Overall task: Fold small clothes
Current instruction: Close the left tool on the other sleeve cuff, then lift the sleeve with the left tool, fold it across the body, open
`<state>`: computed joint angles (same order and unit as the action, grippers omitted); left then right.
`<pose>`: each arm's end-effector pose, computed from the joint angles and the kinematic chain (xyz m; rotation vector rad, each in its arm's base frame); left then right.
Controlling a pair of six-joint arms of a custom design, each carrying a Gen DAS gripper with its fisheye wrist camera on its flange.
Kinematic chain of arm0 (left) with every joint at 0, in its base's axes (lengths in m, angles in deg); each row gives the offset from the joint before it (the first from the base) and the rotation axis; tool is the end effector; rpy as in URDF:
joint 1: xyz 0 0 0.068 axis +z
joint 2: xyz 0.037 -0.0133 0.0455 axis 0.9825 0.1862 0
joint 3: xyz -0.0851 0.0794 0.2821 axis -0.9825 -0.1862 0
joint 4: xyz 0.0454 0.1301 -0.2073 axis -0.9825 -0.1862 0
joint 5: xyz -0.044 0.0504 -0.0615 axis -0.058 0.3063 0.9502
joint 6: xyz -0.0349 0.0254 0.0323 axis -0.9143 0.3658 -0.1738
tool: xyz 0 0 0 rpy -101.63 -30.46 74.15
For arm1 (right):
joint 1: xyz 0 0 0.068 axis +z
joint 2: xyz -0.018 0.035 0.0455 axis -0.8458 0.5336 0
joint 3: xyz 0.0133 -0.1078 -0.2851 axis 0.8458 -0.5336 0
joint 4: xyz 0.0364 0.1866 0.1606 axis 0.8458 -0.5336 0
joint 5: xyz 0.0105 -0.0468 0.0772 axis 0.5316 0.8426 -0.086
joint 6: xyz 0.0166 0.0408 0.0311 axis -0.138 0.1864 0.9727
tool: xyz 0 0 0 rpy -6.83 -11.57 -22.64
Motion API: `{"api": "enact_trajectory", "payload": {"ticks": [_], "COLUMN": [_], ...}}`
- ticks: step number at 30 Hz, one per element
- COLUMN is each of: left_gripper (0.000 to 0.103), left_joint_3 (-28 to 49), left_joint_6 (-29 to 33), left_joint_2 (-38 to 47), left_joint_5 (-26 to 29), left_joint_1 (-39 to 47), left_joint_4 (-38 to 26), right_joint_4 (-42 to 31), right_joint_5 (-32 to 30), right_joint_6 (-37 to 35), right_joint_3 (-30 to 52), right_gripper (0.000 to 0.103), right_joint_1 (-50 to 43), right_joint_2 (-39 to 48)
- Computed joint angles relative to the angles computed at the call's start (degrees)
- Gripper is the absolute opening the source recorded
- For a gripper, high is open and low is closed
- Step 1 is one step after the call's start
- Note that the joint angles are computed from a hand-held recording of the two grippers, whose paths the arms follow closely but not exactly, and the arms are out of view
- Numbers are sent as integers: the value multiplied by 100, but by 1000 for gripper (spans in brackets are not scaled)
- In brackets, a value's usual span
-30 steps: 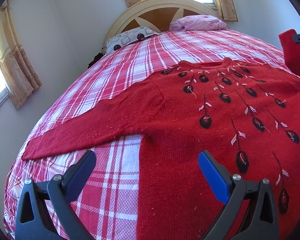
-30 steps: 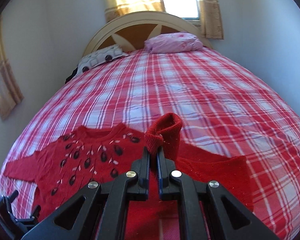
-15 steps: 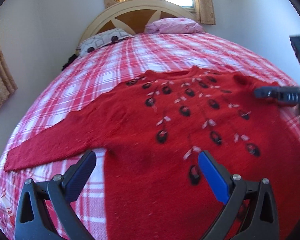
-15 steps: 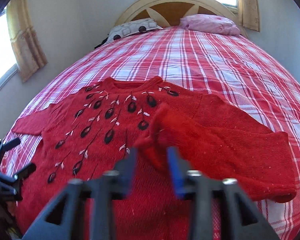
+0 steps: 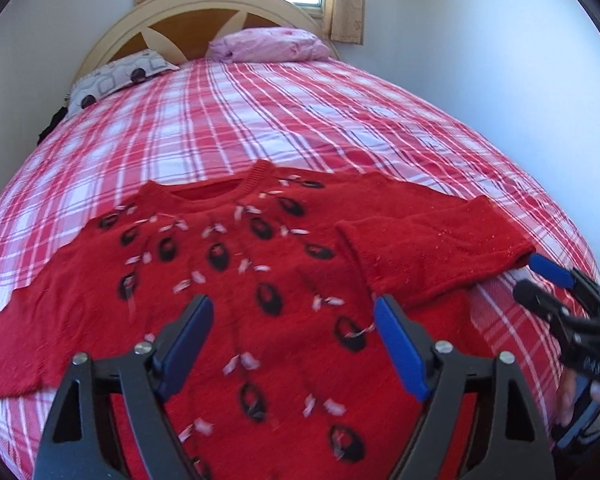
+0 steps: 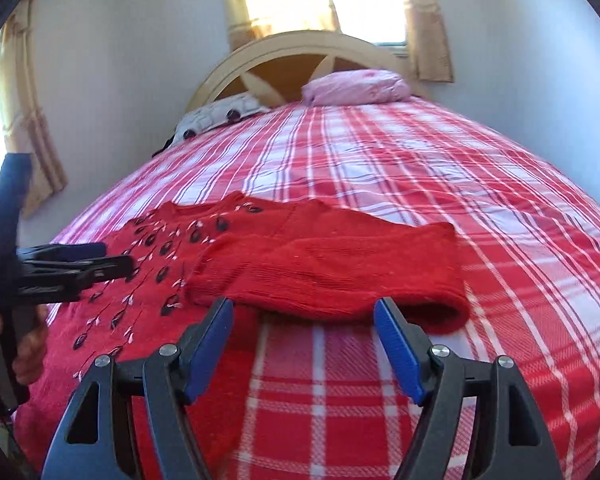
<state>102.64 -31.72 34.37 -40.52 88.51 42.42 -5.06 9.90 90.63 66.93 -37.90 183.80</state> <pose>0.3154 0.0416 0.1273 0.1767 2.4195 -0.1683 0.2567 0.0945 0.0960 -0.2362 2.2207 0.3270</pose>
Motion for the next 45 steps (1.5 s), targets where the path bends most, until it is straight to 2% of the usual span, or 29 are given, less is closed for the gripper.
{"api": "enact_trajectory", "payload": {"ticks": [4,6,11,13,14,15,16,18,25,28,31,35,45], "left_gripper": [72,61,56,55,42,21,13,8,7,7,7,7,7], "left_joint_3": [558,873,1587,1447,1441,1485,1550,1569,1293,1211,1231,1242,1047], "left_joint_6": [-416,-590,-920,-1009,-983,-942,-913,-889,-808,-719,-620,-553,-320], "left_joint_2": [575,869,1533,1544,1545,1554,1558,1464,750,385,125,-184,-272], "left_joint_5": [-90,13,145,134,129,198,326,490,849,798,730,905,1323], "left_joint_1": [-452,-560,-703,-723,-752,-765,-754,-707,-398,-234,11,541,1769], "left_joint_4": [-144,-288,-778,-412,-389,-441,-553,-666,-517,-493,-597,-799,-794], "right_joint_4": [466,648,922,913,888,886,910,1016,1148,1157,1141,1110,920], "right_joint_5": [46,38,-172,-188,-197,-194,-166,-146,-198,-193,-200,-239,-254], "right_joint_6": [52,54,266,258,254,268,303,369,563,570,546,560,549], "right_joint_3": [-212,-281,-350,-316,-302,-302,-319,-374,-406,-407,-399,-379,-256], "right_gripper": [74,74,74,74,74,74,74,74,74,74,74,74,74], "right_joint_1": [-165,-235,-432,-431,-438,-439,-430,-449,-579,-578,-570,-585,-573], "right_joint_2": [110,151,286,357,375,385,388,412,506,516,532,551,611]}}
